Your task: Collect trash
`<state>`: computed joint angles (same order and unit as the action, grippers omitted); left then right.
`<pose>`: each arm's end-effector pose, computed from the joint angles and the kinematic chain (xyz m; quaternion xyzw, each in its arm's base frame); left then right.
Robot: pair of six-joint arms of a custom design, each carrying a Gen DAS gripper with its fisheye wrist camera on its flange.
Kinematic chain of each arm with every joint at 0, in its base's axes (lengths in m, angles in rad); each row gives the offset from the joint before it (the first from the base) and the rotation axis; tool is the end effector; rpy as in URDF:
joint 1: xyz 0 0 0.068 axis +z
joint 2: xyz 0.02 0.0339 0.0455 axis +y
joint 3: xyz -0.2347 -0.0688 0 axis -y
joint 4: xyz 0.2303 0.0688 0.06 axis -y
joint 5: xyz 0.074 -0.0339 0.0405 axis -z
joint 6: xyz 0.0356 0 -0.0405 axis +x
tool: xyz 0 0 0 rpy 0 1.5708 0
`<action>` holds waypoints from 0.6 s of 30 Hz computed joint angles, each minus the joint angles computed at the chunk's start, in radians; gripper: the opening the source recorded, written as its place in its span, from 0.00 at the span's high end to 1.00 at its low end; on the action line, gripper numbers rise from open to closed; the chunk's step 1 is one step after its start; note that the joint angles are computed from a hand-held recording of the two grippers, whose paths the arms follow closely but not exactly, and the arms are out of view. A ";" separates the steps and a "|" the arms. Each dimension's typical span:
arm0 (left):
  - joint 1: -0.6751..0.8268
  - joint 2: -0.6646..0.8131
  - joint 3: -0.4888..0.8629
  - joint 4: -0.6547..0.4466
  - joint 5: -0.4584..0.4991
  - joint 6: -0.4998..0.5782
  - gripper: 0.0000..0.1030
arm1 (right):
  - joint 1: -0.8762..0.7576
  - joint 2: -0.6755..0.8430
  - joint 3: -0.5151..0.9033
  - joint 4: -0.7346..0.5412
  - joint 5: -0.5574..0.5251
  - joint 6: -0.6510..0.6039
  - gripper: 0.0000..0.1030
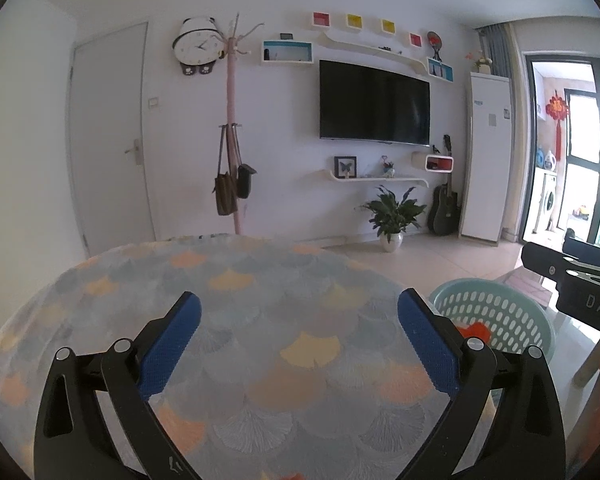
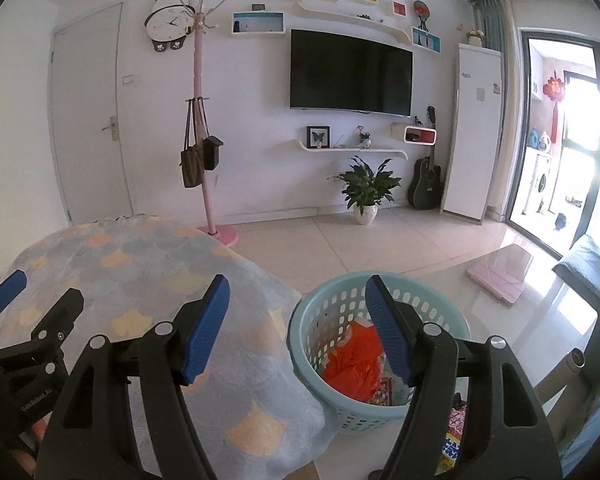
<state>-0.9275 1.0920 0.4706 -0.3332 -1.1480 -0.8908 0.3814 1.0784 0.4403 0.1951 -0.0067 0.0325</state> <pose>0.1371 -0.1288 0.1642 -0.1500 0.8031 0.1170 0.5647 0.2123 0.0854 0.1843 -0.1485 0.8320 0.1126 0.5225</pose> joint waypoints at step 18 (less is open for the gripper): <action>-0.021 0.020 0.021 -0.045 -0.014 -0.049 0.07 | 0.012 0.006 0.002 0.004 0.013 0.006 0.34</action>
<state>-0.9486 1.1120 0.4913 -0.3781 -1.1618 -0.9393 0.3939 1.0844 0.4420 0.1991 0.0065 0.0382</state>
